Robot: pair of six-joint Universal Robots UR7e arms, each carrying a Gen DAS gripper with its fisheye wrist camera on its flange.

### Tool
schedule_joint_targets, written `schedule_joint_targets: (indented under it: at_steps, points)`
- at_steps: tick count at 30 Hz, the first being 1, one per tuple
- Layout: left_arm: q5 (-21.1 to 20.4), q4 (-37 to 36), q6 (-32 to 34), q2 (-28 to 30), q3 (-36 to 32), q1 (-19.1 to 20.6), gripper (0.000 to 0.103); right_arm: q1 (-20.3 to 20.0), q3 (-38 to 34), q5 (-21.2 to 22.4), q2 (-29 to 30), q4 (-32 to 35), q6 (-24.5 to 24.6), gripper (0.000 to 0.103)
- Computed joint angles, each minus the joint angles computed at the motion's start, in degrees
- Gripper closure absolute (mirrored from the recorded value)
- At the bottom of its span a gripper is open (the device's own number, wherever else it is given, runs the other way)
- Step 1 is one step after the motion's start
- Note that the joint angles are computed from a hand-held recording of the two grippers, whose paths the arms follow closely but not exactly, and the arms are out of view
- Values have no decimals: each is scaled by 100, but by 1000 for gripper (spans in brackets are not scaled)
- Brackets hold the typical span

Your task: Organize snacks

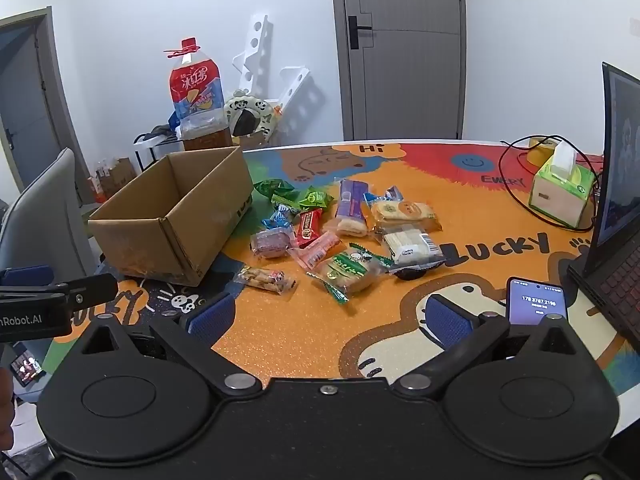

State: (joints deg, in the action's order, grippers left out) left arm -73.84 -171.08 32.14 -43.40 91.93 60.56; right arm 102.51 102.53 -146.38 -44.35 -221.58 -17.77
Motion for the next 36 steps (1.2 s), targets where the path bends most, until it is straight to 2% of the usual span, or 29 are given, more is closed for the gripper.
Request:
schedule_joint_targets:
  at_steps: [7,8,36]
  points:
    - [88,84,-20,-3,-54,-91,0,11,-18,-21,5,-44,-79,0]
    - [0,43,-9,-14,-38,-9,0,16,-52,-22,15,-20,-74,0]
    - [-54,14,-14,-69,-32,-9,0,24,-58,5,35,-145,-226,0]
